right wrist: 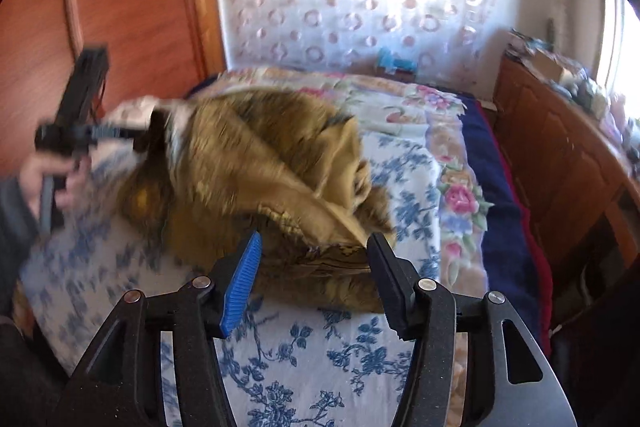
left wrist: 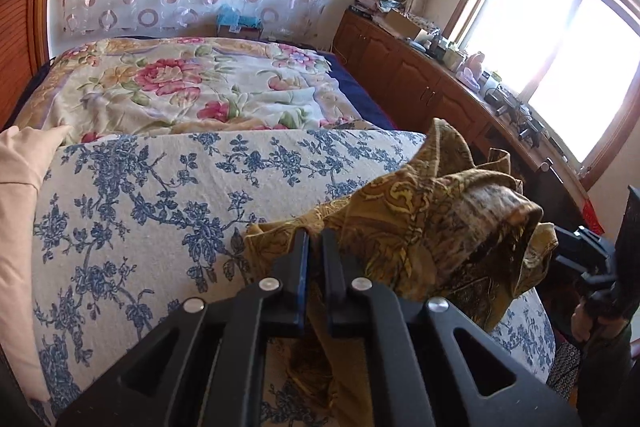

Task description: Fold small clothes

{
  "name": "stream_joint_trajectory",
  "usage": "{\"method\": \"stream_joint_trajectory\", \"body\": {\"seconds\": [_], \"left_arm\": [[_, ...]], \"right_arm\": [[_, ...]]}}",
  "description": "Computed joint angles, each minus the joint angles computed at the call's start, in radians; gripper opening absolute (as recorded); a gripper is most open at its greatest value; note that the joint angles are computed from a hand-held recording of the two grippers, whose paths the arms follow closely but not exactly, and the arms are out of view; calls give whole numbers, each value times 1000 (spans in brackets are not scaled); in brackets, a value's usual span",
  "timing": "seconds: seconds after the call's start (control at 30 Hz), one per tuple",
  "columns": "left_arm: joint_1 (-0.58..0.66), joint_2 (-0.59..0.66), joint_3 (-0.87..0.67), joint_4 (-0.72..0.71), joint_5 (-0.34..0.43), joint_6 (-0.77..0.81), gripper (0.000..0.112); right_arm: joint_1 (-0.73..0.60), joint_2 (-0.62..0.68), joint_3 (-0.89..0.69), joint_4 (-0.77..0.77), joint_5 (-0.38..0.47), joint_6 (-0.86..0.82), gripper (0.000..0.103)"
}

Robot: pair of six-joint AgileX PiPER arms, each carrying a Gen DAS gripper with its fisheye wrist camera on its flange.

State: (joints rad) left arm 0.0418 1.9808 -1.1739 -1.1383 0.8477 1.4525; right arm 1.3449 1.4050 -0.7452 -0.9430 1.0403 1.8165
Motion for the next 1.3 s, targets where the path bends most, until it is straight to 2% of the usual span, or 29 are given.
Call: {"method": "stream_joint_trajectory", "body": {"seconds": [0.1,0.23,0.3,0.33,0.37,0.47,0.53,0.7,0.83,0.9,0.93,0.97,1.0,1.03,1.13,1.2,1.3], "left_arm": [[17,-25,11,-13,27,32,7],[72,-119,66,-57,49,115,14],[100,-154,83,-58,82,151,14],[112,-169,91,-52,102,163,15],[121,-182,102,-48,113,174,15],[125,-200,127,-26,133,190,15],[107,-201,139,-13,125,196,15],[12,-175,146,2,19,172,15],[-53,-138,125,-8,-49,161,15],[-84,-117,103,-15,-93,149,15],[-97,-105,90,-18,-113,141,15],[-110,-87,71,-13,-141,120,15],[-117,-74,57,-10,-161,106,15],[-123,-61,45,-11,-181,99,15],[-144,-14,1,33,-242,39,15],[-147,15,-24,65,-252,0,15],[-147,32,-31,66,-249,-4,15]], "right_arm": [[-41,47,-19,0,-39,-56,59],[-80,99,-44,4,-46,-131,59],[-112,96,-42,-4,-69,-175,36],[-127,82,-36,-11,-75,-185,17],[-146,47,-19,-32,-97,-180,12],[-222,-39,9,-87,-155,-168,8],[-329,-76,7,-109,-232,-179,8],[-583,-21,-57,-70,-375,-250,8],[-680,91,-138,-13,-367,-354,8],[-690,68,-124,-10,-381,-349,8],[-687,43,-110,-15,-386,-341,8],[-668,22,-103,-20,-363,-333,17],[-635,0,-98,-23,-326,-329,26],[-604,-26,-85,-33,-306,-324,44],[-467,-93,-51,-51,-240,-312,48],[-363,-111,-48,-36,-193,-313,49],[-289,-82,-64,-11,-184,-314,50]]}}
